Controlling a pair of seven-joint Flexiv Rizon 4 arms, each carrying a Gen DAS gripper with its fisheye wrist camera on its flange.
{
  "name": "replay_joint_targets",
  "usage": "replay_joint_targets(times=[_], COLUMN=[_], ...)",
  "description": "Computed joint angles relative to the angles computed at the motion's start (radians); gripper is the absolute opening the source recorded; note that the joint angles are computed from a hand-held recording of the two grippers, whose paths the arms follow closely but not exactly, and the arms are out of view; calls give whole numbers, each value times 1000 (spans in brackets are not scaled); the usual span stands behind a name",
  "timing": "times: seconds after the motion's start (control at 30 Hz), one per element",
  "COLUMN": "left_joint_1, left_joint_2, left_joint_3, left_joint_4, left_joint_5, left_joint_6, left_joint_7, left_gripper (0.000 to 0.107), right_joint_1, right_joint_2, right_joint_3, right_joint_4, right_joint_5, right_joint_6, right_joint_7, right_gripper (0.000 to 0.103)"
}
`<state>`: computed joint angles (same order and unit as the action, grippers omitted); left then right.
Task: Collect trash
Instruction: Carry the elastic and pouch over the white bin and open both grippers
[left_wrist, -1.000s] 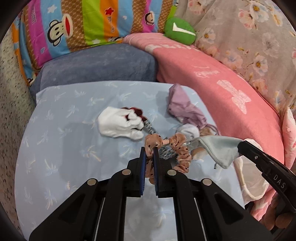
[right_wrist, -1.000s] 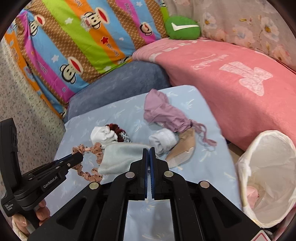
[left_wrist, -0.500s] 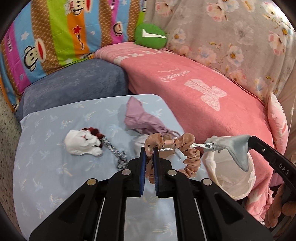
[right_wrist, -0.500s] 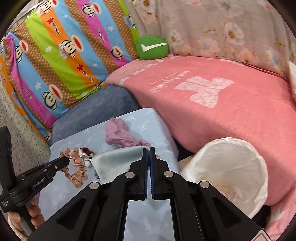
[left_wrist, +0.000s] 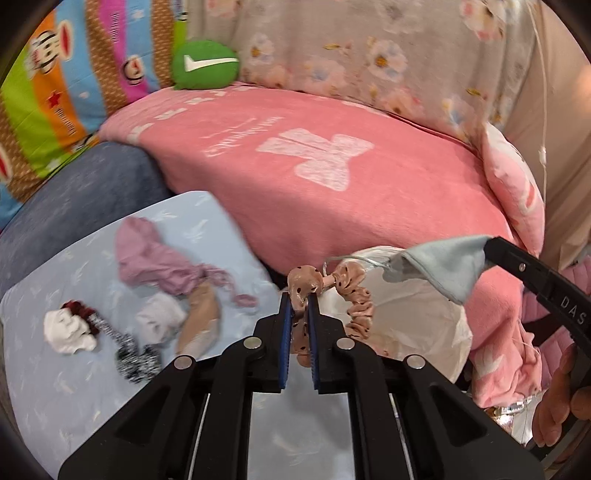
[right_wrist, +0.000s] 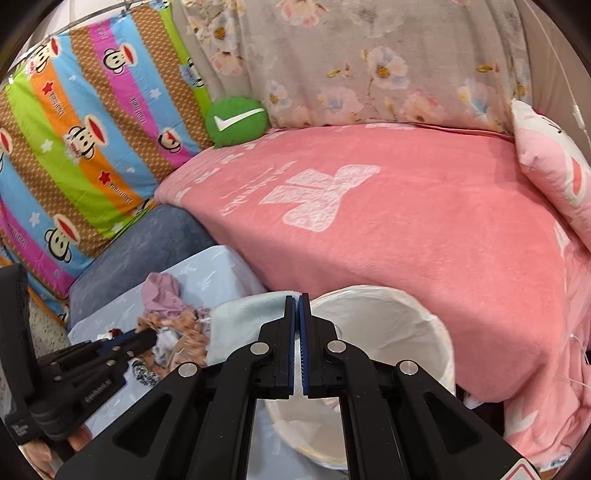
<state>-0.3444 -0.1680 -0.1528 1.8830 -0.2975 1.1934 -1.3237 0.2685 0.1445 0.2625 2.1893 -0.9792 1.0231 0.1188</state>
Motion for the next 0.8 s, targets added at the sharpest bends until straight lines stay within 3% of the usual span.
replay_joint_targets(times=[0.2, 0.27, 0.33, 0.37, 0.8], left_joint_1=[-34, -47, -63, -66, -77], left_joint_2=[-52, -66, -70, -69, -74], left_joint_3=[-34, -31, -23, -24, 6], left_joint_4=[-57, -76, -76, -71, -93], left_joint_5=[18, 37, 64, 70, 159], left_joint_6=[-5, -15, 22, 46, 42], left_joint_7=[28, 16, -7, -8, -88], left_gripper=[17, 45, 65, 68, 68], right_joint_1=[-33, -41, -46, -48, -38], right_joint_2=[43, 48, 53, 54, 24], right_joint_3=[-7, -4, -1, 0, 3], right_joint_4=[41, 47, 53, 56, 47], right_joint_5=[26, 32, 37, 41, 48], right_joint_6=[-11, -15, -23, -24, -5], right_joint_7=[-14, -15, -17, -18, -30], right_gripper=[3, 3, 3, 3, 8])
